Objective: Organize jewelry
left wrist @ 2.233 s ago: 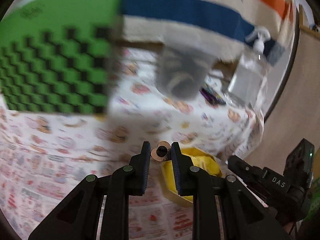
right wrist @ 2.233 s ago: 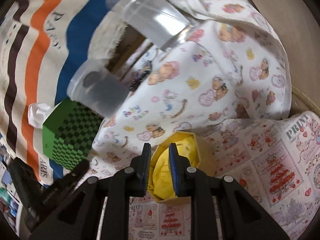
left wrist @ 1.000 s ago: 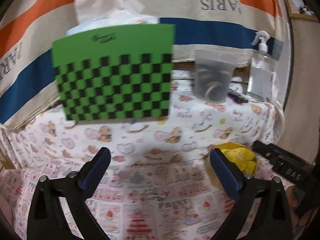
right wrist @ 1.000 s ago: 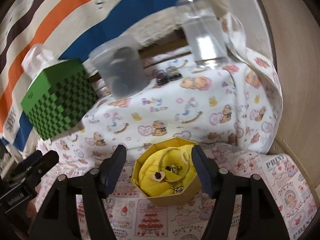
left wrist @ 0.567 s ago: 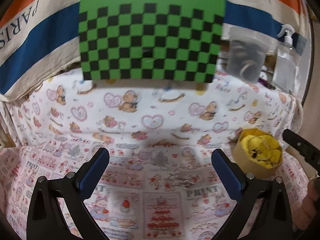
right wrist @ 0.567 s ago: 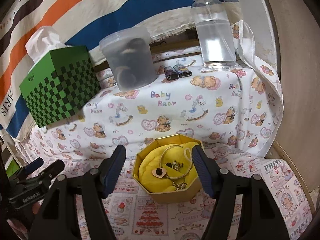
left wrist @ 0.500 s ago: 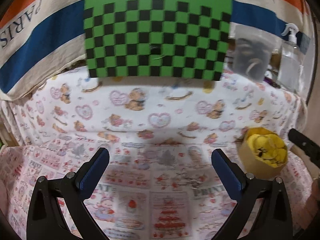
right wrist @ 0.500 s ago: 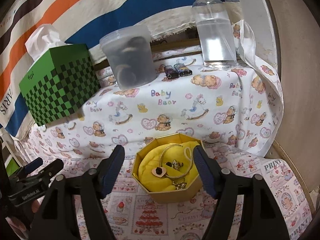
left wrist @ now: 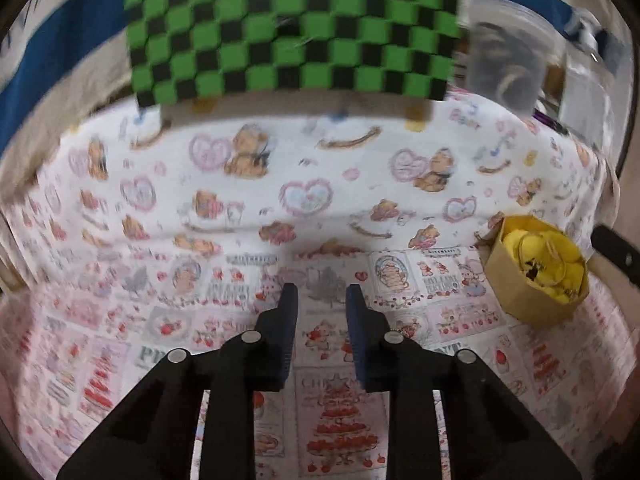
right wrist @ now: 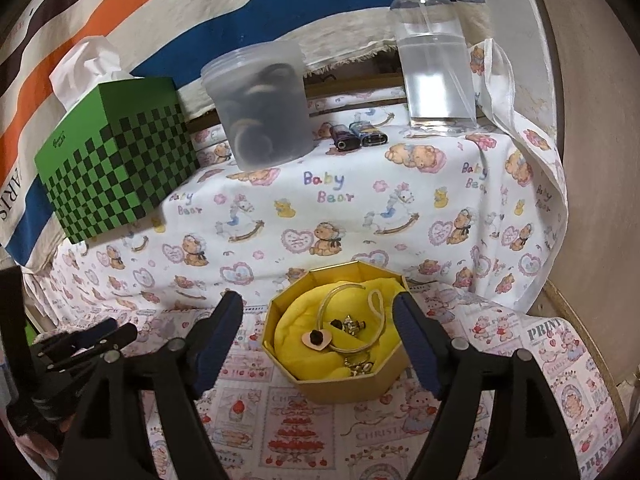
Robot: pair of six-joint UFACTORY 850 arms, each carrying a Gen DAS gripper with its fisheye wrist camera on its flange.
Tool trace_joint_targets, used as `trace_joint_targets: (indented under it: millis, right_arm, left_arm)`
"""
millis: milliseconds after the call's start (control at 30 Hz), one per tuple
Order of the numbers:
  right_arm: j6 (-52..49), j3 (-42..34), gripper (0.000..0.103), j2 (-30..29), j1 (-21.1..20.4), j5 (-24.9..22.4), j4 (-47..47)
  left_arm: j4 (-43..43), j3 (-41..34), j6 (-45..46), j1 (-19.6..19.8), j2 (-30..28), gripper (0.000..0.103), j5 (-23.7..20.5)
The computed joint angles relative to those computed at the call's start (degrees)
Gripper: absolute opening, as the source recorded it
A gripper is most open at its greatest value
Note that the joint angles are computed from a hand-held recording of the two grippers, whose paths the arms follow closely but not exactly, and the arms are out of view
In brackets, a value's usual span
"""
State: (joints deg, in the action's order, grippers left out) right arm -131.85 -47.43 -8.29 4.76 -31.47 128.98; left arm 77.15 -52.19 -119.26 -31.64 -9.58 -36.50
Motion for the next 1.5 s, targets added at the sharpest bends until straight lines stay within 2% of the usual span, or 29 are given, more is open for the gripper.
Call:
trace_joint_targets:
  millis: [200, 333, 467, 533, 600, 700, 733, 833, 900, 967, 1100, 1200, 1267, 1300, 1367, 1500]
  right_arm:
    - [-0.3, 0.1, 0.076, 0.1, 0.6, 0.9, 0.0]
    - [0.2, 0.2, 0.076, 0.3, 0.8, 0.3, -2.8]
    - [8.0, -0.9, 0.076, -0.1, 1.5, -1.7, -16.5]
    - [13.1, -2.2, 0.075, -0.9, 2.7, -2.8, -25.7]
    - [14.0, -2.6, 0.075, -1.2, 5.3, -0.9, -28.1]
    - [22.2, -5.6, 0.065, -3.4, 9.2, 2.9, -37.4]
    - [26.0, -6.8, 0.064, -4.3, 10.9, 5.5, -41.7]
    - [31.2, -8.8, 0.05, -6.5, 15.0, 12.3, -49.4]
    - [33.4, -9.5, 0.049, -7.7, 15.9, 12.5, -51.6]
    - [37.2, -10.8, 0.043, -9.1, 16.7, 12.9, -54.4]
    - [34.6, -11.8, 0.036, -10.5, 18.1, 14.5, -52.0]
    - [34.7, -13.0, 0.023, -11.5, 18.5, 14.0, -51.7]
    - [36.2, -13.8, 0.009, -12.1, 18.4, 13.7, -52.4]
    - [37.5, -14.2, 0.006, -12.3, 18.3, 13.5, -53.1]
    - [37.9, -14.7, 0.004, -12.6, 17.5, 12.3, -51.8]
    - [31.8, -13.7, 0.004, -11.1, 15.0, 9.1, -43.5]
  left_arm:
    - [-1.2, 2.7, -2.3, 4.0, 2.8, 0.022, 8.4]
    - [0.4, 4.8, -6.4, 5.2, 4.9, 0.022, 9.5]
    - [3.1, 6.6, -11.3, 5.7, 6.6, 0.022, 8.2]
    - [1.1, 6.8, -8.8, 5.9, 7.0, 0.023, 7.2]
    - [0.7, 7.4, -8.1, 5.8, 7.6, 0.025, 5.6]
    - [1.7, 8.4, -9.9, 6.3, 9.0, 0.032, 4.2]
    - [2.4, 8.8, -11.0, 6.4, 9.4, 0.032, 3.7]
    - [2.8, 9.6, -12.2, 6.5, 10.3, 0.034, 2.2]
    - [2.8, 10.1, -12.6, 6.6, 10.8, 0.034, 1.9]
    - [3.4, 10.3, -13.5, 6.9, 11.0, 0.034, 2.4]
    - [4.1, 10.2, -14.6, 6.4, 10.8, 0.034, 0.7]
    - [5.1, 10.7, -16.2, 6.6, 11.4, 0.034, 1.5]
    - [5.0, 10.6, -16.3, 6.9, 11.2, 0.034, 2.0]
    - [5.0, 10.6, -16.2, 6.9, 11.1, 0.034, 2.1]
    - [5.2, 10.5, -16.0, 6.8, 10.9, 0.034, 2.2]
    - [5.3, 9.8, -14.6, 5.5, 10.1, 0.034, -0.3]
